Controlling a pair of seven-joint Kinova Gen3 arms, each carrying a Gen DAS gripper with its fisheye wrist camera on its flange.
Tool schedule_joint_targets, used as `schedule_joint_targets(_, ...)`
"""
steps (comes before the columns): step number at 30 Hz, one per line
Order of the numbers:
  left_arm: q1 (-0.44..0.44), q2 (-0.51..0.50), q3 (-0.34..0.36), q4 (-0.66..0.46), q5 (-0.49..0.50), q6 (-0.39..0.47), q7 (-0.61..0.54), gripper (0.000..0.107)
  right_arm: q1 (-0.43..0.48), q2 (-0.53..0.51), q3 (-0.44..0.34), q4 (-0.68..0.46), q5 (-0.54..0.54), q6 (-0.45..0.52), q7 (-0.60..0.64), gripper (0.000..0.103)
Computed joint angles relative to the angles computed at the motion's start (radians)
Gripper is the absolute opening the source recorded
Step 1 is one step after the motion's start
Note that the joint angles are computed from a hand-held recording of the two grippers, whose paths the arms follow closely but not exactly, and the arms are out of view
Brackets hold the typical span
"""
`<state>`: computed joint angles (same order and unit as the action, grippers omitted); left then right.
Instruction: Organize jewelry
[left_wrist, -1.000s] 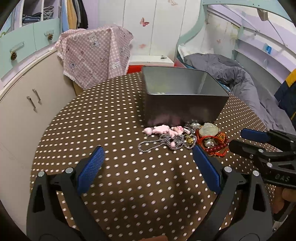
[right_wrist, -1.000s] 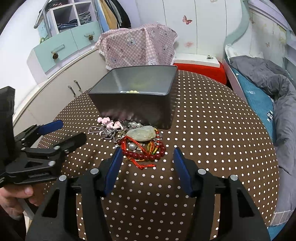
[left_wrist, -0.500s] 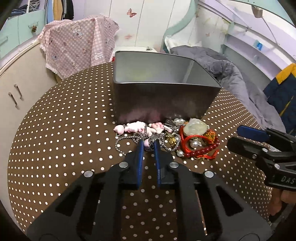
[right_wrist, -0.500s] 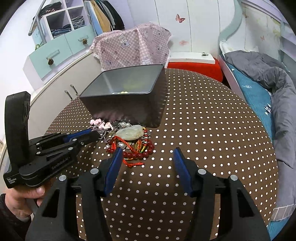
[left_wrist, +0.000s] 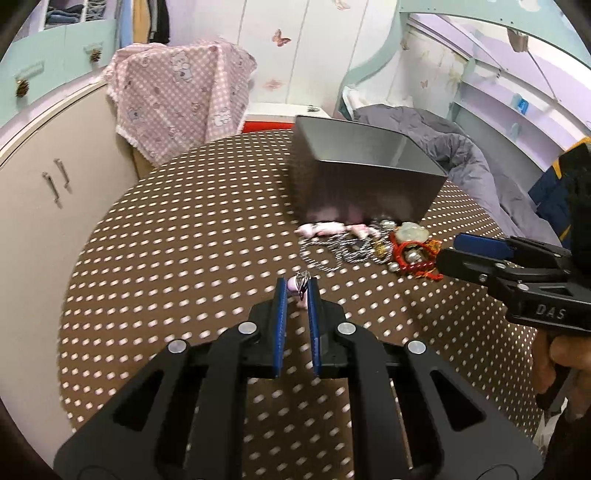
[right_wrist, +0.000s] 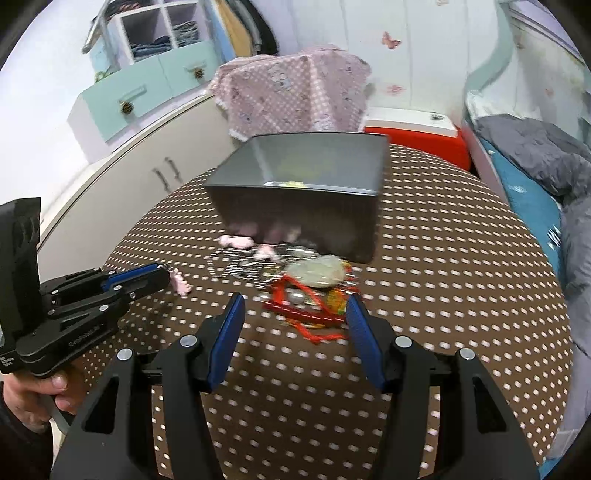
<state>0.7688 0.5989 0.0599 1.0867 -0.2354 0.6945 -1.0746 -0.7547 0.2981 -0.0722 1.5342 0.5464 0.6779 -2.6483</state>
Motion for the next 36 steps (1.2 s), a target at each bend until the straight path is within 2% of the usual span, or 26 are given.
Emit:
schedule_joint_targets(4, 0.005, -0.026, -0.025, 0.046, -0.019, -0.016, 0.039, 0.011, 0.031, 0.077, -0.03, -0.106, -0.061, -0.022, 0.143, 0.054)
schedule_joint_targets(7, 0.003, -0.038, -0.03, 0.065, -0.033, -0.025, 0.061, 0.011, 0.03, 0.138, -0.023, -0.195, -0.108, -0.004, 0.235, 0.054)
schedule_joint_targets(9, 0.0, -0.046, -0.031, 0.077, -0.041, -0.033, 0.073, 0.011, 0.029, 0.18, -0.014, -0.259, -0.141, 0.021, 0.284, 0.047)
schedule_joint_targets(13, -0.009, -0.055, -0.026, 0.092, -0.049, -0.044, 0.083, 0.011, 0.017, 0.244, 0.023, -0.36, -0.197, 0.096, 0.312, 0.044)
schedule_joint_targets(17, -0.021, -0.055, -0.015, 0.095, -0.044, -0.049, 0.076, 0.011, -0.006, 0.278, 0.054, -0.401, -0.21, 0.129, 0.31, 0.04)
schedule_joint_targets(19, -0.029, -0.055, -0.009, 0.096, -0.038, -0.051, 0.069, 0.011, -0.029, 0.29, 0.072, -0.419, -0.191, 0.151, 0.303, 0.03)
schedule_joint_targets(20, -0.032, -0.057, -0.009, 0.099, -0.036, -0.054, 0.066, 0.011, -0.017, 0.292, 0.061, -0.423, -0.205, 0.152, 0.315, 0.014)
schedule_joint_targets(23, -0.036, -0.061, -0.011, 0.105, -0.034, -0.062, 0.064, 0.011, -0.024, 0.278, 0.068, -0.398, -0.207, 0.135, 0.336, 0.015)
schedule_joint_targets(31, -0.025, -0.069, -0.02, 0.092, -0.05, -0.065, 0.073, 0.011, -0.002, 0.15, 0.051, -0.219, -0.205, -0.056, 0.293, 0.014)
schedule_joint_targets(36, -0.038, -0.073, -0.002, 0.04, -0.048, -0.071, 0.02, 0.011, -0.03, 0.023, 0.091, -0.13, -0.117, -0.132, 0.204, 0.014)
